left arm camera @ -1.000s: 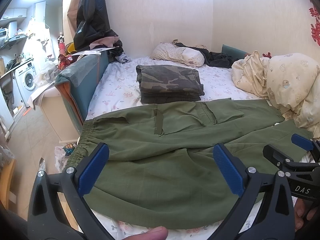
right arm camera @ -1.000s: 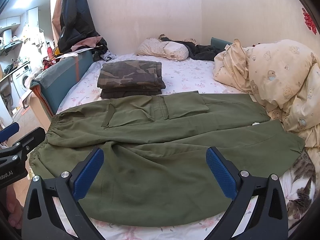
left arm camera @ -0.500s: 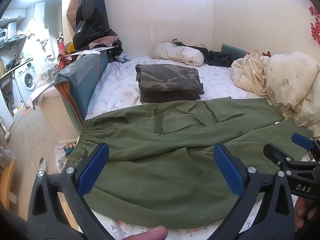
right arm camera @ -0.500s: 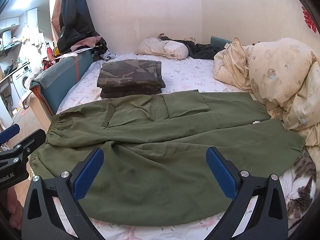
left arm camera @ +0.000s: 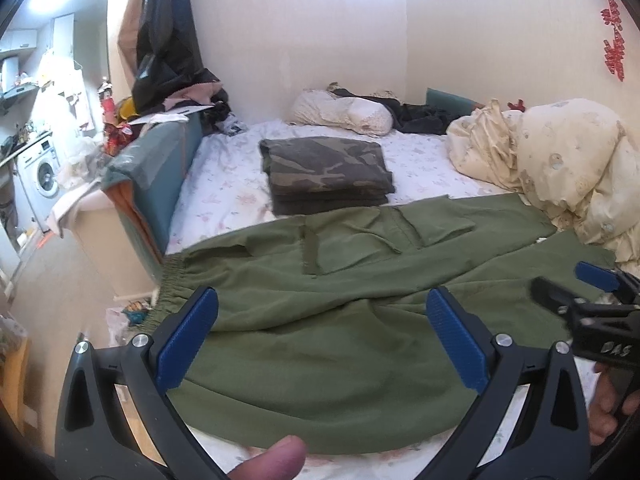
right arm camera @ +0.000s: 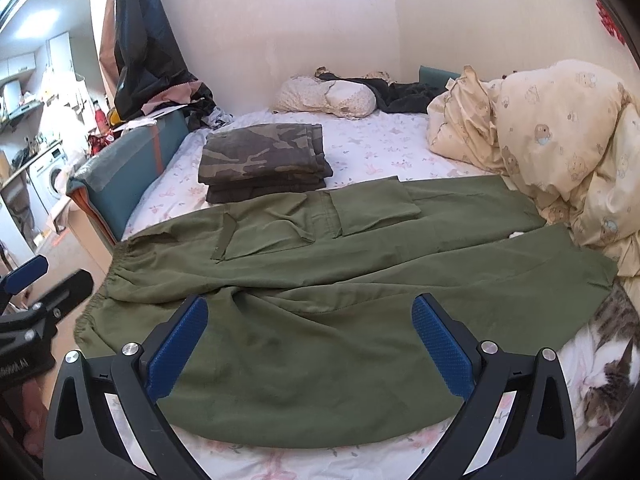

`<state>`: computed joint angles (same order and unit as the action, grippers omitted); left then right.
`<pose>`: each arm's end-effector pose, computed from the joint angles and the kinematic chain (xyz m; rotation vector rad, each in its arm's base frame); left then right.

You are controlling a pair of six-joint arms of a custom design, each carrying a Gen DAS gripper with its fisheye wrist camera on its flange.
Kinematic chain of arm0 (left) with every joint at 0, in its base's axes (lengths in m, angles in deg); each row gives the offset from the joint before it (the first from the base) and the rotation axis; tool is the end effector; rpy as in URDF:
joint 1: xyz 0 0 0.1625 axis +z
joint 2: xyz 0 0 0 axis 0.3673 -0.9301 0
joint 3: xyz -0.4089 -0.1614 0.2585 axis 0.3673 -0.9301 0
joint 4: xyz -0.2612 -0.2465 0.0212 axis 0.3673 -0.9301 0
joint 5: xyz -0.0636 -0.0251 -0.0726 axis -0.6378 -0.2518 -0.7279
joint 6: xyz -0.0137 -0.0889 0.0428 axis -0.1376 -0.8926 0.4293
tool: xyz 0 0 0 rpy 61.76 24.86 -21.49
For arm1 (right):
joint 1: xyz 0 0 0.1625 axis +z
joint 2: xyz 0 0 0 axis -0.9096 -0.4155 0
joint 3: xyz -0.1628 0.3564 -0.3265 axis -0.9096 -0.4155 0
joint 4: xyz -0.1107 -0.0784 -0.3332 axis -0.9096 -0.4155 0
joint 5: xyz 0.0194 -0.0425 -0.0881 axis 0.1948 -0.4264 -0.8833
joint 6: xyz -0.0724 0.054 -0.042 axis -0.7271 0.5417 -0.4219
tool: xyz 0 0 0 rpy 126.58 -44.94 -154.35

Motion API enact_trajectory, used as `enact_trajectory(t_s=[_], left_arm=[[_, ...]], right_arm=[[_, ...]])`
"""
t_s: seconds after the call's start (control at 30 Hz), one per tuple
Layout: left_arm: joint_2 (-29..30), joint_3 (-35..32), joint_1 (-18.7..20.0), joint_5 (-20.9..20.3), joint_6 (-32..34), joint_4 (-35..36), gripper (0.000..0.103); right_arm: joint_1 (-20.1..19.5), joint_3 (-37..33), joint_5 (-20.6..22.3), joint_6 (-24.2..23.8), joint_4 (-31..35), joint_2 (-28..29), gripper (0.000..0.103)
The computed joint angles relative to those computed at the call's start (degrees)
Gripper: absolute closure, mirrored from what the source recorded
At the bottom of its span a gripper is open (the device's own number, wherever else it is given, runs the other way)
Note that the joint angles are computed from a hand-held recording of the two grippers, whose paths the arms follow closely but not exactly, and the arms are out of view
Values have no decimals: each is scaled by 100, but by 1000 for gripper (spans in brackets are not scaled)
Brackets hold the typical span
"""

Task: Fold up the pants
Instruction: 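Grasp the elastic waistband of the green pants with the left gripper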

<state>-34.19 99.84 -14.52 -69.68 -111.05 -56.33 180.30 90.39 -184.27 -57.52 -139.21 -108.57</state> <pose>-0.3588 -0.2646 0.2170 0.2495 2.0261 -1.1560 0.2422 -0.3246 0.3102 0.7183 -2.4091 0.9279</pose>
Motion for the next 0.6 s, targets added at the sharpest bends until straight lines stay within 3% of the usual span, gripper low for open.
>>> enact_trajectory(t_s=[0.17, 0.33, 0.37, 0.43, 0.5, 0.6], left_arm=[[-578, 5, 268, -527, -739, 765, 1], [-1504, 269, 941, -1358, -2179, 1700, 1], [-1762, 373, 1233, -1655, -2585, 1737, 2], [-2164, 661, 1615, -2109, -3321, 1367, 10], [-2587, 1205, 1791, -2139, -3874, 481, 11], [-2510, 1610, 2048, -2008, -3666, -391, 17]], right_arm=[[0, -80, 43, 206, 277, -195, 0], [-190, -191, 124, 688, 819, -365, 0], [-223, -205, 135, 748, 873, -376, 0], [-315, -307, 99, 1055, 1192, -390, 0], [-420, -360, 109, 1325, 1409, -404, 0], [-592, -416, 212, 1576, 1741, -449, 0]])
